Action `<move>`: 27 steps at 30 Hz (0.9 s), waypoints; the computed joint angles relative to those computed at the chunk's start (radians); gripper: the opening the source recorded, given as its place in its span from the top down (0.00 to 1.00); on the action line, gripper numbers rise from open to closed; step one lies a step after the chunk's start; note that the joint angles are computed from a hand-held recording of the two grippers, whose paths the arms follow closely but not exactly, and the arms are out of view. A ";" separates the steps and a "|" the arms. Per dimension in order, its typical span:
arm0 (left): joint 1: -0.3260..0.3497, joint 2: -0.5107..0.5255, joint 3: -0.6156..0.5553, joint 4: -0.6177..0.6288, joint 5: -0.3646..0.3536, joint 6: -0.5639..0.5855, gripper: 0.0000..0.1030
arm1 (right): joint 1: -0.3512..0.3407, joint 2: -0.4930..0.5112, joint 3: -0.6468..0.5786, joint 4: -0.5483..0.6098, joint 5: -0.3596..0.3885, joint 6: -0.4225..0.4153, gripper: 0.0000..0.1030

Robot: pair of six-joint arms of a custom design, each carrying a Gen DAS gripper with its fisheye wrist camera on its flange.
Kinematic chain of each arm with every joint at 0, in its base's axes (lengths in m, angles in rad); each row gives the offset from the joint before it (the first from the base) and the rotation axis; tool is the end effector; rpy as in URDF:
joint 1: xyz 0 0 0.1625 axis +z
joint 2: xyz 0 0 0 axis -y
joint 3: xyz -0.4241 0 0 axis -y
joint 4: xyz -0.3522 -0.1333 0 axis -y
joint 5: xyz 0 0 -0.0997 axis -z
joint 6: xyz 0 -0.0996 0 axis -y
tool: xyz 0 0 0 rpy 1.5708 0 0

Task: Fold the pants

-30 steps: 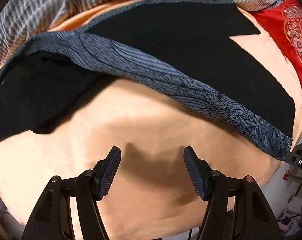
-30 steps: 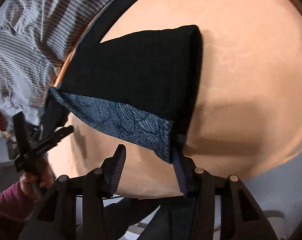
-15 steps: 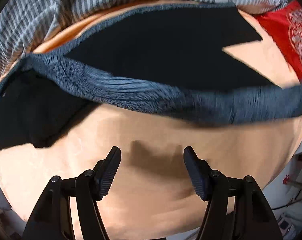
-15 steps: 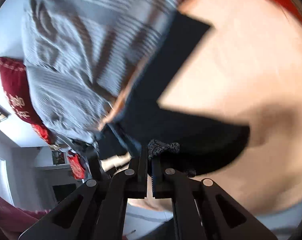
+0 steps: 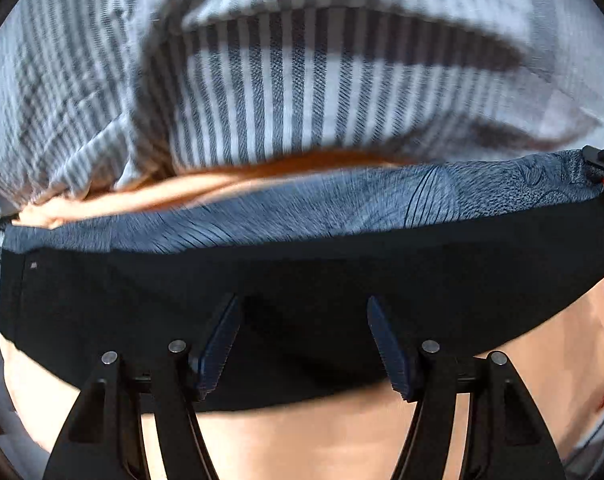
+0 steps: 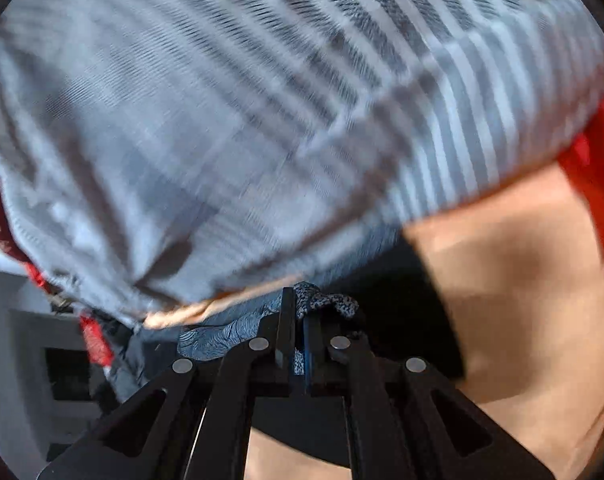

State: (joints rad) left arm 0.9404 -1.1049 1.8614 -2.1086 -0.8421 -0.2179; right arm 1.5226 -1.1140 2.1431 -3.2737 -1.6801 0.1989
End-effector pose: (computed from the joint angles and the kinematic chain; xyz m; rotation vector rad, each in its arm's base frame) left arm -0.1499 -0.5441 0.2055 0.5871 2.3177 -0.1359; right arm 0.0978 -0.5136 0.2262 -0.4142 -2.8824 1.0289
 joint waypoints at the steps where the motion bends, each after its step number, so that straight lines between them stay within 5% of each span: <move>1: 0.007 0.027 -0.010 -0.013 0.010 -0.002 0.35 | -0.002 0.019 -0.031 0.018 -0.018 -0.013 0.96; 5: 0.027 0.117 -0.036 -0.041 0.027 -0.020 0.35 | 0.012 0.089 -0.129 0.133 -0.190 -0.023 0.94; 8: 0.029 0.127 -0.042 -0.017 0.037 -0.038 0.35 | 0.019 0.085 -0.140 0.187 -0.228 -0.015 0.83; 9: 0.026 0.124 -0.042 -0.019 0.028 -0.038 0.35 | 0.025 0.068 -0.126 0.182 -0.241 -0.014 0.68; 10: 0.023 0.121 -0.041 -0.022 0.019 -0.035 0.35 | 0.036 0.057 -0.113 0.164 -0.274 -0.015 0.41; 12: 0.014 0.121 -0.037 -0.023 0.022 -0.024 0.35 | 0.051 0.019 -0.063 0.074 -0.326 -0.018 0.27; 14: 0.005 0.127 -0.037 -0.015 0.029 -0.022 0.35 | 0.045 -0.024 -0.022 0.043 -0.294 -0.004 0.29; 18: -0.015 0.164 -0.039 -0.049 0.013 -0.015 0.35 | 0.034 -0.084 0.054 0.100 -0.202 0.009 0.61; 20: -0.024 0.205 -0.041 -0.065 0.026 -0.033 0.35 | 0.046 -0.053 0.046 0.152 -0.245 -0.012 0.70; 27: -0.017 0.239 -0.066 -0.078 0.043 -0.057 0.25 | 0.020 0.053 -0.034 0.135 -0.426 -0.034 0.74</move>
